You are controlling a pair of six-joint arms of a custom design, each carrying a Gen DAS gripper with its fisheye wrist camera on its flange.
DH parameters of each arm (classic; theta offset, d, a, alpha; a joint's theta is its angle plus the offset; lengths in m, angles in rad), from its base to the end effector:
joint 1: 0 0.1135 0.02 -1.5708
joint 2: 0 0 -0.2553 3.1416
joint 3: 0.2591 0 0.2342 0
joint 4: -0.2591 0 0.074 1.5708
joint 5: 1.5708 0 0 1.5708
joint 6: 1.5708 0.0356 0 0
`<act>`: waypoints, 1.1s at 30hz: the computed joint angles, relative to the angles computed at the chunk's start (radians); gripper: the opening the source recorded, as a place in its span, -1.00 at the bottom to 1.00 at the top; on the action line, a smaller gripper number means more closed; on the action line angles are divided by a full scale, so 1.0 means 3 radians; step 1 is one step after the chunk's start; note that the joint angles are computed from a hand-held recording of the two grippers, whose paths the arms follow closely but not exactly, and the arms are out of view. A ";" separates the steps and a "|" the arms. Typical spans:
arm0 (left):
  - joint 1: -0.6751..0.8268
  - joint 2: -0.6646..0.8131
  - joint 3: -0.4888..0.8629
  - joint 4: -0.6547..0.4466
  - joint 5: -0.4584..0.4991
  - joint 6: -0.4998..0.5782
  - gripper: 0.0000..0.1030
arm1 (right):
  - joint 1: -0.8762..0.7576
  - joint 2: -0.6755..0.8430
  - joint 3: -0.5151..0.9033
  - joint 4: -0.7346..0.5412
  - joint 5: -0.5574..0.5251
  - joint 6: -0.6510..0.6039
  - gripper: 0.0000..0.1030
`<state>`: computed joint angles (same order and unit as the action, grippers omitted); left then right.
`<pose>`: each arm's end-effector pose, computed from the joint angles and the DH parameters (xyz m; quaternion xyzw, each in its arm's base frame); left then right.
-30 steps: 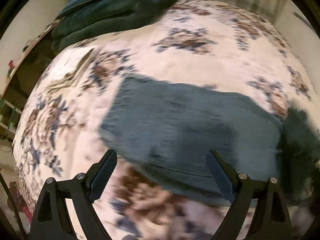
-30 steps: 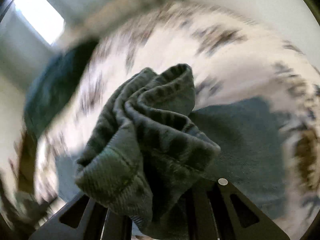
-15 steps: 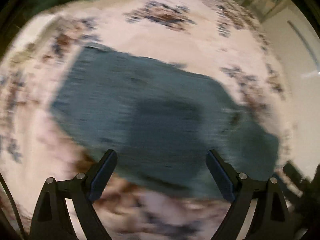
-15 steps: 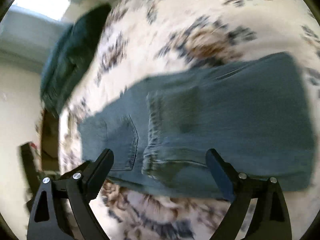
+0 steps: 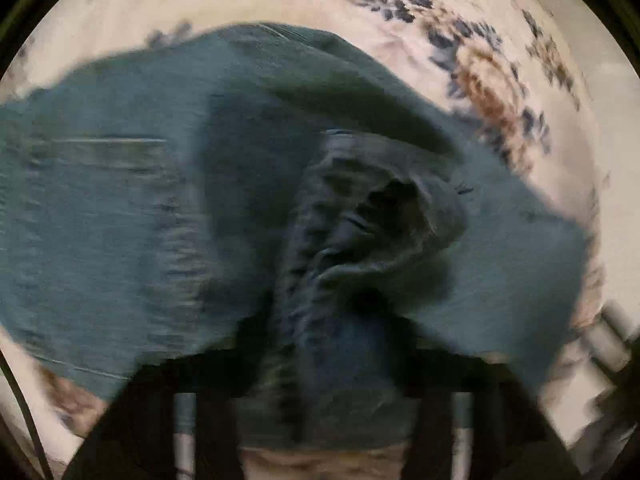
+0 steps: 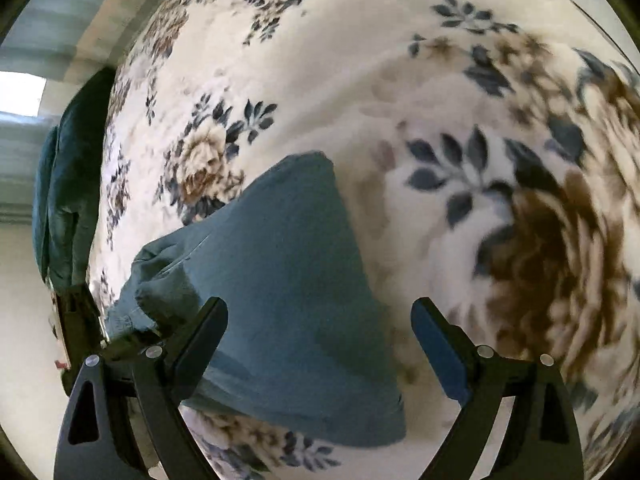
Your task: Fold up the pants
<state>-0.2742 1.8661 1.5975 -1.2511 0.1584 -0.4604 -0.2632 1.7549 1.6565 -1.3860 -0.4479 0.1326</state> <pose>0.3201 -0.0959 0.2465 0.0906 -0.9924 0.0830 0.0046 0.3005 -0.0650 0.2963 0.1821 0.9570 0.2187 0.0565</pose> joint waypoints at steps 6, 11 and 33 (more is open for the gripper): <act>0.0121 -0.0396 -0.0323 -0.0117 0.0054 -0.0197 -0.34 | 0.0029 0.0472 0.0471 -0.0250 0.0104 -0.0236 0.75; 0.0063 -0.0842 -0.0143 -0.0451 0.0148 -0.0721 -0.18 | -0.0131 0.0133 0.0150 -0.0476 -0.0208 -0.0213 0.75; 0.0371 -0.0435 -0.0063 -0.0075 0.1036 -0.0424 0.16 | -0.0297 -0.0590 -0.1092 -0.0276 -0.0933 0.0324 -0.20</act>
<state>-0.1628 1.7355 1.5785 -1.2736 0.4691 -0.5877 -0.3524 1.5777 1.3289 -1.4688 -0.7276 0.2299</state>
